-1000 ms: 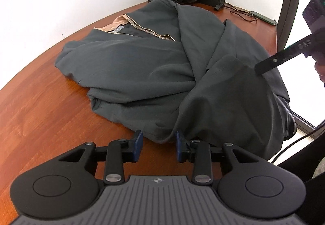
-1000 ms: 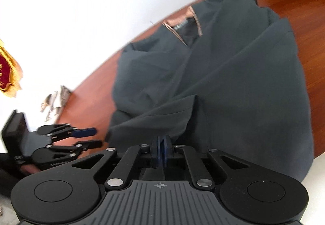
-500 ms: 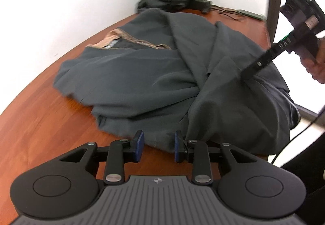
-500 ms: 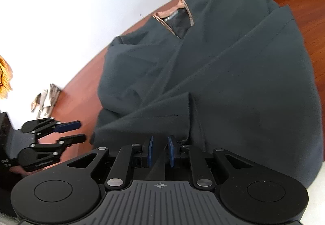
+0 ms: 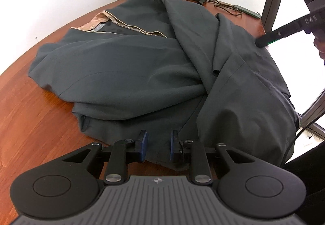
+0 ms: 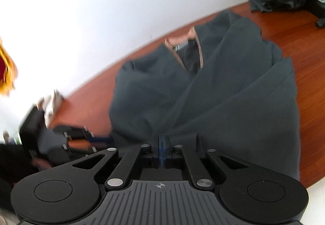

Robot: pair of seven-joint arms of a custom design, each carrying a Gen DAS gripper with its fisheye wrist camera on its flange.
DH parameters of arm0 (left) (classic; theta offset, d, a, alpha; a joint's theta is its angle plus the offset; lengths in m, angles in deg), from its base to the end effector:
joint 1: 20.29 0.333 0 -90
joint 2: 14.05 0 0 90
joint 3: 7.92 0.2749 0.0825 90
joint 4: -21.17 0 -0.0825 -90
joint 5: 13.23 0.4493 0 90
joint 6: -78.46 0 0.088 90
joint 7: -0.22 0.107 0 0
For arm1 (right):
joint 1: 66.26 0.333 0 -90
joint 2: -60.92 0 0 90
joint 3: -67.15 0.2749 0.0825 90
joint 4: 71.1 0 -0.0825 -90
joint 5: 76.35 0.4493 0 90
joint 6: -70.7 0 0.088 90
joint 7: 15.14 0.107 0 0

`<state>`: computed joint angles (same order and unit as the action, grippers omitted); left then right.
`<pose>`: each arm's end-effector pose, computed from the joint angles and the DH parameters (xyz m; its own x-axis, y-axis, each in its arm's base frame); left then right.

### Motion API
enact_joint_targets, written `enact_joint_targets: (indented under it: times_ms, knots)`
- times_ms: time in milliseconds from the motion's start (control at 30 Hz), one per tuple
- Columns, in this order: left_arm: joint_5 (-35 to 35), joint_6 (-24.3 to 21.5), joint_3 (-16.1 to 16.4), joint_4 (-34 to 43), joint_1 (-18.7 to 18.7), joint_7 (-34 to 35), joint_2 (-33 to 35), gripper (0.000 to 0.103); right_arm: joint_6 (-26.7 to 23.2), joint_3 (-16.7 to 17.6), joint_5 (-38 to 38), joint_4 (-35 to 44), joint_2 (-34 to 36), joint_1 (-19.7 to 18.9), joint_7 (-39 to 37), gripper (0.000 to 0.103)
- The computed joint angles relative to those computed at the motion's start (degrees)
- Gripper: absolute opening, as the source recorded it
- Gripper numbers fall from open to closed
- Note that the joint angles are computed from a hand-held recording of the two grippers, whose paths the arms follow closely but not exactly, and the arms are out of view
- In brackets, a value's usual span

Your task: Fold clothes

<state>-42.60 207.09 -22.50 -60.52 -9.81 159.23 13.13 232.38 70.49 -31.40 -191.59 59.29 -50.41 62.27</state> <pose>0.7690 -0.0387 0.4164 -0.8226 -0.5683 -0.0197 -0.4401 0.6582 -0.6108 0.6143 0.1766 0.4341 0.0844 -0.8576 -0.5073 -0.7870 0.2548 -0.5619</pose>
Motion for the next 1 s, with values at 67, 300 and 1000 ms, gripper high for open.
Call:
enact_joint_targets:
  times_ms: [67,300,1000]
  knots:
    - [0.19,0.88,0.2,-0.49,-0.13,-0.64,-0.15,0.028,-1.87,-0.05,-2.12,-0.24,0.17,-0.18,1.8,0.013]
    - [0.78,3.01,0.43,-1.9,-0.32,-2.97,-0.8,0.03,-4.8,0.14,-8.12,-2.63,-0.04,-0.29,7.54,0.034]
    - [1.89,2.43,1.18,-2.12,-0.27,-11.42,-1.2,0.03,-1.7,3.65,18.64,5.46,7.88,-3.96,-11.94,0.003]
